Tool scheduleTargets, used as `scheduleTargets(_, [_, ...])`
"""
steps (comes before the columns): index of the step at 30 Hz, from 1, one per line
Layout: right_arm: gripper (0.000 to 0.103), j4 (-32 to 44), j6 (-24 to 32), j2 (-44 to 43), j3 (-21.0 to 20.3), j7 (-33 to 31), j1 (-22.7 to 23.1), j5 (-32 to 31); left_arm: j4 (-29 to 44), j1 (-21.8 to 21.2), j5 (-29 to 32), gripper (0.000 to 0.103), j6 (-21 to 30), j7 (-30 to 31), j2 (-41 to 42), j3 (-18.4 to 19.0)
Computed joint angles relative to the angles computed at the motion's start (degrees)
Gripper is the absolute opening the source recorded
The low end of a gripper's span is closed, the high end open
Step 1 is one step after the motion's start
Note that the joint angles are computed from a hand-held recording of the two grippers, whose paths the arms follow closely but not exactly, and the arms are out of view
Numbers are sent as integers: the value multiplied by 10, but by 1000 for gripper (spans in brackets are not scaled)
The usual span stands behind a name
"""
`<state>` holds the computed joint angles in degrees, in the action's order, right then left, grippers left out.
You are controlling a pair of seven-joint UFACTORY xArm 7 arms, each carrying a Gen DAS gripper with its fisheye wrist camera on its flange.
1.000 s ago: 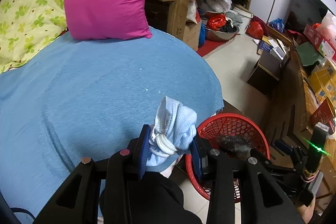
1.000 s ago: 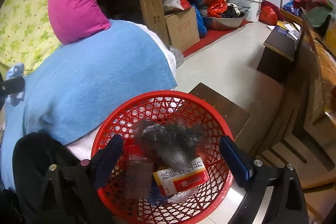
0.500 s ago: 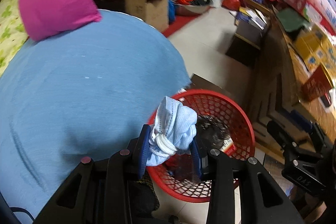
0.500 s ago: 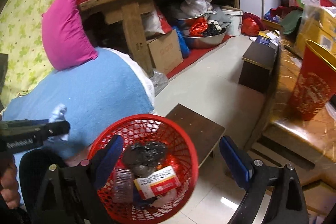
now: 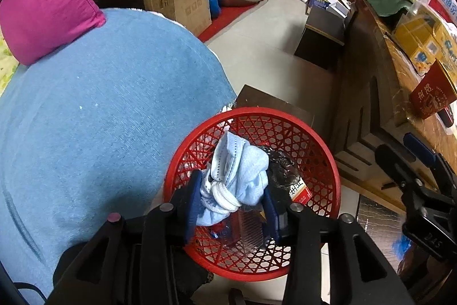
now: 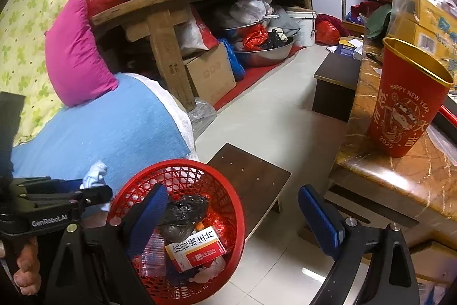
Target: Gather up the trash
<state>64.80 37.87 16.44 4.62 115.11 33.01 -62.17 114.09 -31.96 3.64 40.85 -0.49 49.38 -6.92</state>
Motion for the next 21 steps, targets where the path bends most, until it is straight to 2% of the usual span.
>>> scheduleTargets(1, [94, -1, 1, -1, 0, 2, 1, -1, 9, 1, -2, 53, 7, 2, 6, -2])
scheduleTargets(3, [94, -3, 3, -3, 1, 5, 2, -2, 13, 0, -2, 69, 9, 0, 10, 1])
scheduleTargets(7, [94, -5, 10, -7, 4, 7, 3, -2, 12, 5, -7, 70, 11, 4, 9, -3])
scheduleTargets(12, [94, 4, 23, -8, 9, 0, 6, 1, -23, 12, -13, 70, -12, 8, -15, -7])
scheduleTargets(21, [95, 36, 65, -8, 17, -24, 20, 1, -125, 38, -28, 70, -91, 10, -90, -17])
